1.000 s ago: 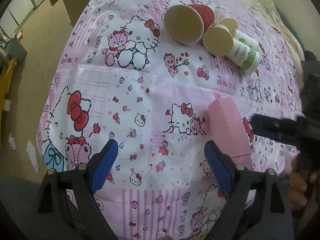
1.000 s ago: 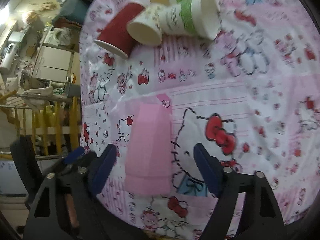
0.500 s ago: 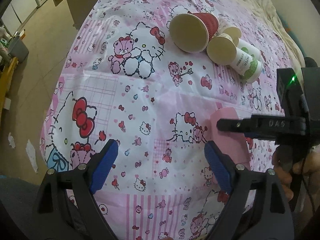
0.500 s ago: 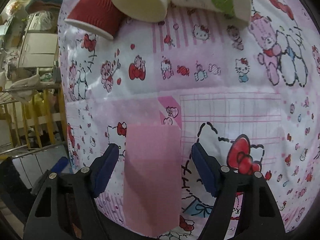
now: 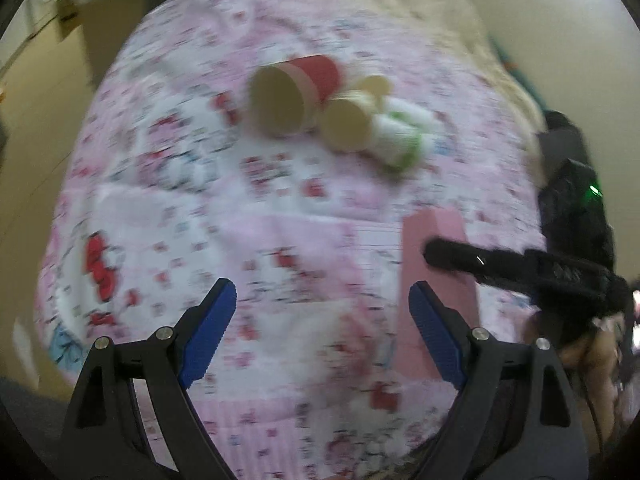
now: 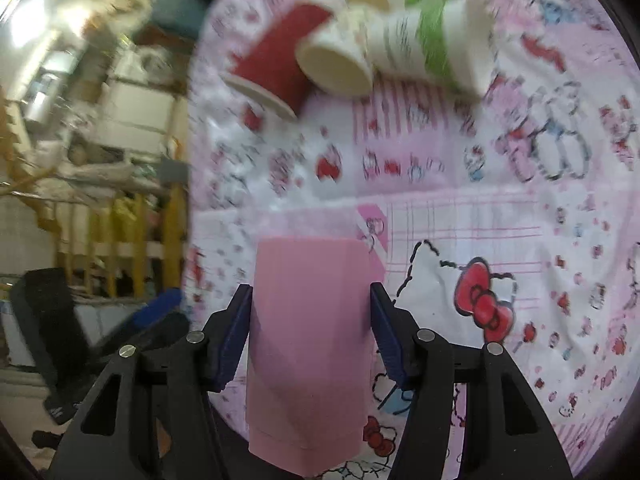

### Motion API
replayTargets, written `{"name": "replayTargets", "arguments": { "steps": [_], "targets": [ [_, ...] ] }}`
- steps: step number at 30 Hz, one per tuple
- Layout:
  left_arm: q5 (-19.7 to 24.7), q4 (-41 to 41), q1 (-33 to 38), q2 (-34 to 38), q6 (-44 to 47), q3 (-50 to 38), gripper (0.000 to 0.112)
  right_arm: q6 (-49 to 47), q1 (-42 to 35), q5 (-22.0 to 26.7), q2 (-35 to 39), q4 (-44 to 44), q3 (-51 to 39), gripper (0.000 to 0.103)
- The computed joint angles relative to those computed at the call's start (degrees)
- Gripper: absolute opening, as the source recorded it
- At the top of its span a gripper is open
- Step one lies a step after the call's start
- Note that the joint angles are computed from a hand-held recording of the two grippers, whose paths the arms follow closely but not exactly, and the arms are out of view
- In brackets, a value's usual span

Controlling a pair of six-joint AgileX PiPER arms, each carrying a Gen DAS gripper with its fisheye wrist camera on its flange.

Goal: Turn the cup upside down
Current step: 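Lift the pink cup with the right gripper and rotate its base upward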

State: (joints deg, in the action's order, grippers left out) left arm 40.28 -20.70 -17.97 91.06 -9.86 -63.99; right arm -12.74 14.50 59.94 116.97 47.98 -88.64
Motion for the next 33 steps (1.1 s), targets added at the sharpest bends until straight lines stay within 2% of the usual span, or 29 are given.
{"name": "replayTargets", "arguments": {
  "steps": [2,5,11,15,20,25,28,31,33],
  "targets": [
    [-0.4,-1.8,-1.7,0.3,3.4,-0.5,0.086,-2.9,-1.6,-3.0,-3.0,2.2,3.8,0.060],
    [0.2,-4.7,-4.6,1.8,8.3,-2.0,0.086,-5.7,-3.7,-4.6,-4.4,5.2,6.0,0.060],
    [1.0,-7.0,-6.9,3.6,12.0,-3.3,0.086,-6.5,-3.8,-5.0,-4.5,5.2,6.6,0.060],
    [2.4,0.2,-8.0,5.8,5.5,-4.7,0.086,-6.3,-1.9,-5.4,-4.1,5.6,6.3,0.060],
    [3.5,4.3,-6.9,6.6,0.5,-4.1,0.086,-7.9,-1.1,-5.7,-5.8,5.4,6.1,0.060],
    [3.6,9.6,-6.6,7.0,-5.6,-3.9,0.086,-8.6,0.8,-6.3,-7.7,2.3,5.6,0.059],
    [4.1,8.4,-5.4,7.3,-5.1,-3.8,0.086,-8.0,2.1,-7.1,-8.6,-0.7,5.5,0.059],
    [4.4,12.8,-6.0,5.9,-8.4,-3.2,0.086,-2.6,5.0,-10.7,-9.8,-10.8,4.5,0.059],
    [5.4,16.3,-6.0,5.3,-12.0,-3.0,0.086,1.7,6.2,-10.8,-9.0,-17.6,1.4,0.059]
  ]
}}
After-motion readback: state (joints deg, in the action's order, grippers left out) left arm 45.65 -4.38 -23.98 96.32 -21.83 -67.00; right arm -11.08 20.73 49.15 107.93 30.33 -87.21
